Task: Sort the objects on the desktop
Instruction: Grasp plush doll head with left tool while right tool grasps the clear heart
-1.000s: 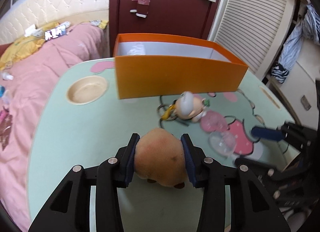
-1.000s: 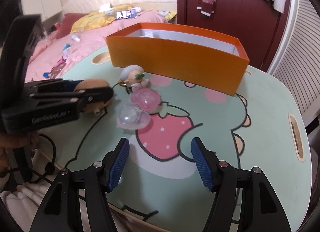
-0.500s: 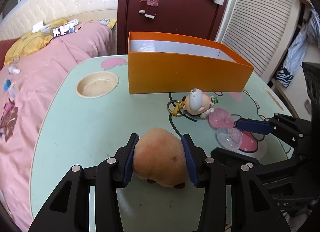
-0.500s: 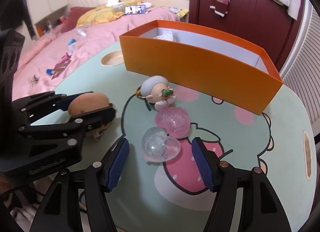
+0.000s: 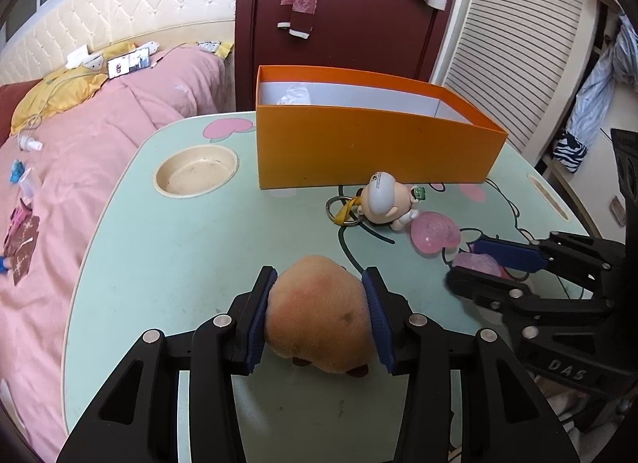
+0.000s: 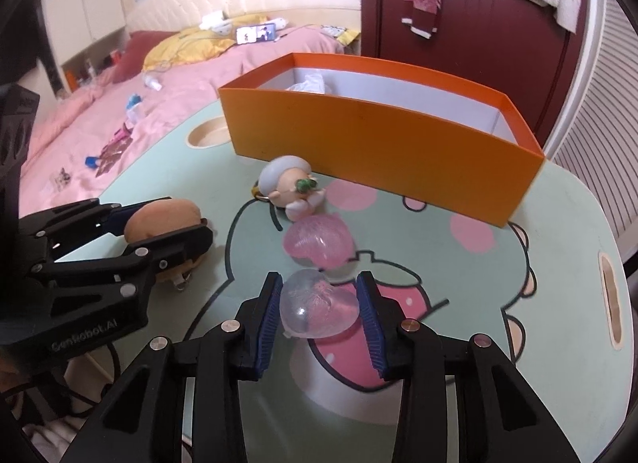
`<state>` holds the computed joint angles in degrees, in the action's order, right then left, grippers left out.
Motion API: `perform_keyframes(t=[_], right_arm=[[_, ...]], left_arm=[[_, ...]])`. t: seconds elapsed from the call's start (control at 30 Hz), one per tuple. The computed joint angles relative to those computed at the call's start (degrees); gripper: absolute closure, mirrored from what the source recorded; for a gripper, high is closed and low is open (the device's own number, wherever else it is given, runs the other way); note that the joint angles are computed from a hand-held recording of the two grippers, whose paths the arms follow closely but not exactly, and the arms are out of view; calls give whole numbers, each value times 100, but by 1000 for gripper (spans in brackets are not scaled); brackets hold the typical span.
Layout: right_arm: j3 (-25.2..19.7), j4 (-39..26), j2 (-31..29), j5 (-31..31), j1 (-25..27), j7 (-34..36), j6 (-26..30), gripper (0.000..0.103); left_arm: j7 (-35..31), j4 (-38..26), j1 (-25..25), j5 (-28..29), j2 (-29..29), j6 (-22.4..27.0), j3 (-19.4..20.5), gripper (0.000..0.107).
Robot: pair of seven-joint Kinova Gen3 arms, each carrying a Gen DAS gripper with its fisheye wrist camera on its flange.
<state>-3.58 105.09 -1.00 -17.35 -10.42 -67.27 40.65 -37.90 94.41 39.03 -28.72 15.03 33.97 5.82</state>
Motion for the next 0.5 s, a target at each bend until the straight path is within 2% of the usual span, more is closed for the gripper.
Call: perform_keyframes(t=[0.2, 0.5], right_arm=[[172, 115, -189, -349, 131, 235, -47, 66], [197, 56, -196, -502, 141, 356, -36, 66]], left_arm=[[48, -69, 59, -94, 15, 117, -5, 62], [-274, -192, -127, 249, -43, 70, 126, 62]])
